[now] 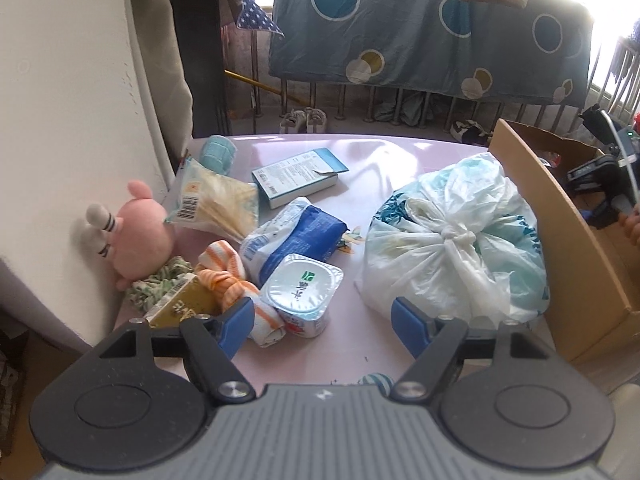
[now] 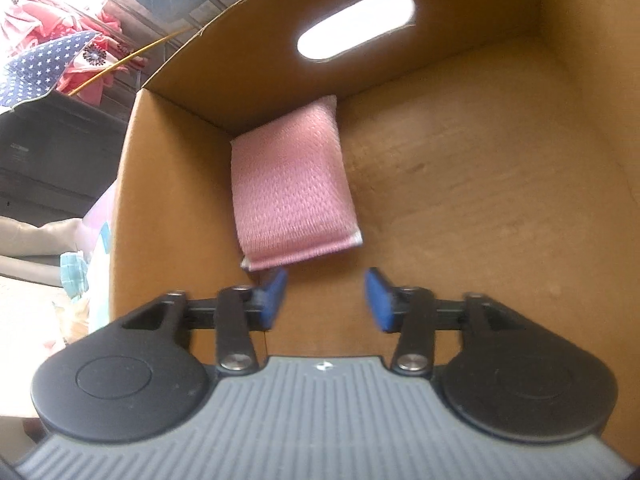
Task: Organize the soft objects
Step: 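Move the right tool back toward the bag of bamboo skewers, then close the right tool on the bag of bamboo skewers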
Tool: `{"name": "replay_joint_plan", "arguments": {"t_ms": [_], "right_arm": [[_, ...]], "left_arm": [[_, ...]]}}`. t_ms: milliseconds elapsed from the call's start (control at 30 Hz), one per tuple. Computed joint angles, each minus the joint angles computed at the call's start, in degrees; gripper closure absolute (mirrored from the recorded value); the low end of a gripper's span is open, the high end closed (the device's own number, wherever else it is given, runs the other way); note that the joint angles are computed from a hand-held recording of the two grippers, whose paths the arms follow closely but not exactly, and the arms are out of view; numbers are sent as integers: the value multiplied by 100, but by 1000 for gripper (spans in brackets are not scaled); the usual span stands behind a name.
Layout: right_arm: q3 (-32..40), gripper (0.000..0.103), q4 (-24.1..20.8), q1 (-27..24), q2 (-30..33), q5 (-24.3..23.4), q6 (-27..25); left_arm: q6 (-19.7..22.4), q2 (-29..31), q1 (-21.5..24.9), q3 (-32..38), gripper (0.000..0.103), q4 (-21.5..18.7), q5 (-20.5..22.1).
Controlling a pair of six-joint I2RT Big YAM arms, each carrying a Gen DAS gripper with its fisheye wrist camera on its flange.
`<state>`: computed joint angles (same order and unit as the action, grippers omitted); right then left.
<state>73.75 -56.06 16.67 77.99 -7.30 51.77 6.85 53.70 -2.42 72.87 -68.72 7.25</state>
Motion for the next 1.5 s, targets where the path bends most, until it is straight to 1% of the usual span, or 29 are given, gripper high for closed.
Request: {"name": "replay_joint_plan", "arguments": {"t_ms": [100, 200, 333, 467, 600, 733, 900, 1000, 1067, 1133, 1200, 1267, 1367, 1433, 1467, 1500], "right_arm": [[-27, 47, -216, 92, -344, 105, 53], [-58, 43, -233, 220, -711, 203, 108], [82, 39, -236, 501, -1058, 326, 245], [367, 38, -248, 842, -1204, 423, 433], [881, 34, -322, 1230, -1078, 541, 459], [1414, 29, -320, 1613, -754, 556, 454], [2057, 26, -292, 2028, -243, 458, 384], [2454, 25, -278, 2215, 112, 386, 268], [2673, 25, -165, 2311, 335, 361, 137], [2843, 25, 71, 2367, 556, 256, -78], [3016, 25, 355, 2387, 825, 74, -418], [3336, 25, 427, 2393, 1185, -122, -875], [3969, 25, 380, 2351, 1861, -541, -1498], [4474, 25, 316, 2309, 2361, -904, -1860], [4824, 25, 213, 2287, 2667, -1097, -2057], [5233, 25, 77, 2274, 3006, -1267, -2262]], "left_arm": [[27, -105, 60, -31, 25, 16, 27], [27, -244, 148, -55, 23, -4, 87], [50, -439, 258, -122, 20, 38, 166], [89, -575, 398, -163, 19, -18, 307], [182, -728, 558, -224, 17, -2, 387], [272, -886, 760, -300, 14, 75, 402], [365, -1031, 1066, -418, 12, 240, 423], [416, -1080, 1305, -497, 12, 419, 456], [371, -1106, 1423, -588, 12, 672, 442], [241, -1095, 1434, -676, 12, 947, 350], [70, -1074, 1348, -807, 12, 1333, 178], [-75, -1013, 1179, -934, 12, 1712, -73], [-197, -814, 834, -1092, 15, 2238, -475], [-286, -643, 635, -1171, 20, 2547, -708], [-339, -534, 570, -1187, 22, 2669, -792], [-422, -359, 504, -1168, 27, 2765, -897]]}}
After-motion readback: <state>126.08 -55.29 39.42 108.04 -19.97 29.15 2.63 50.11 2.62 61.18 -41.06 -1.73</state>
